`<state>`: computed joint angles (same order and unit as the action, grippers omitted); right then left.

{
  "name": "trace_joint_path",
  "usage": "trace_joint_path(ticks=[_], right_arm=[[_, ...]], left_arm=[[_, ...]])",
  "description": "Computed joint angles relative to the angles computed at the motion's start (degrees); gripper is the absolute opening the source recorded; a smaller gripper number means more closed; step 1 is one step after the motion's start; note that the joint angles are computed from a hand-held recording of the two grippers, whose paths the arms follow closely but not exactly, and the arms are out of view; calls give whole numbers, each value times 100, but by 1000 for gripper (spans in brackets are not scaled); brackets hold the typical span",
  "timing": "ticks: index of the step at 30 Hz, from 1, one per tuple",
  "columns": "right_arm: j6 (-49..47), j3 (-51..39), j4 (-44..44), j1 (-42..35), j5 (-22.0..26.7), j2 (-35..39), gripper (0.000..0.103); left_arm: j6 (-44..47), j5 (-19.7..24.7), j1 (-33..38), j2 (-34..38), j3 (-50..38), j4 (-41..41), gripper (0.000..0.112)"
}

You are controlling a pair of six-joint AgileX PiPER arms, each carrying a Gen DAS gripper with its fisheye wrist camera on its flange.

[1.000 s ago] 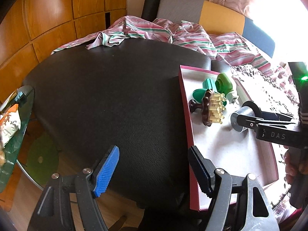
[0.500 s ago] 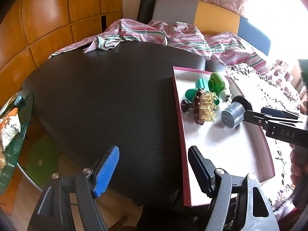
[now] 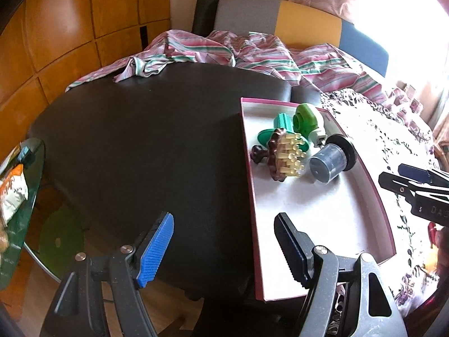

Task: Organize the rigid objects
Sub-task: 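Move both grippers back over the toys on the tablecloth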

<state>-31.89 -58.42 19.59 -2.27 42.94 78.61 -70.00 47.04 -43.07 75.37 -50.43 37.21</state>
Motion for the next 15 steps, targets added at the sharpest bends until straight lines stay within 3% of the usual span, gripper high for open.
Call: trace_joint_path(ticks=[8,15], right_arm=[[-447,125,105,-729,234,-249,73],[-976,45,220,-1812,641,-269,73]], left_arm=[[185,-123,-126,147,-205,-51,75],[540,-270,-305,372,-562,-187,75]])
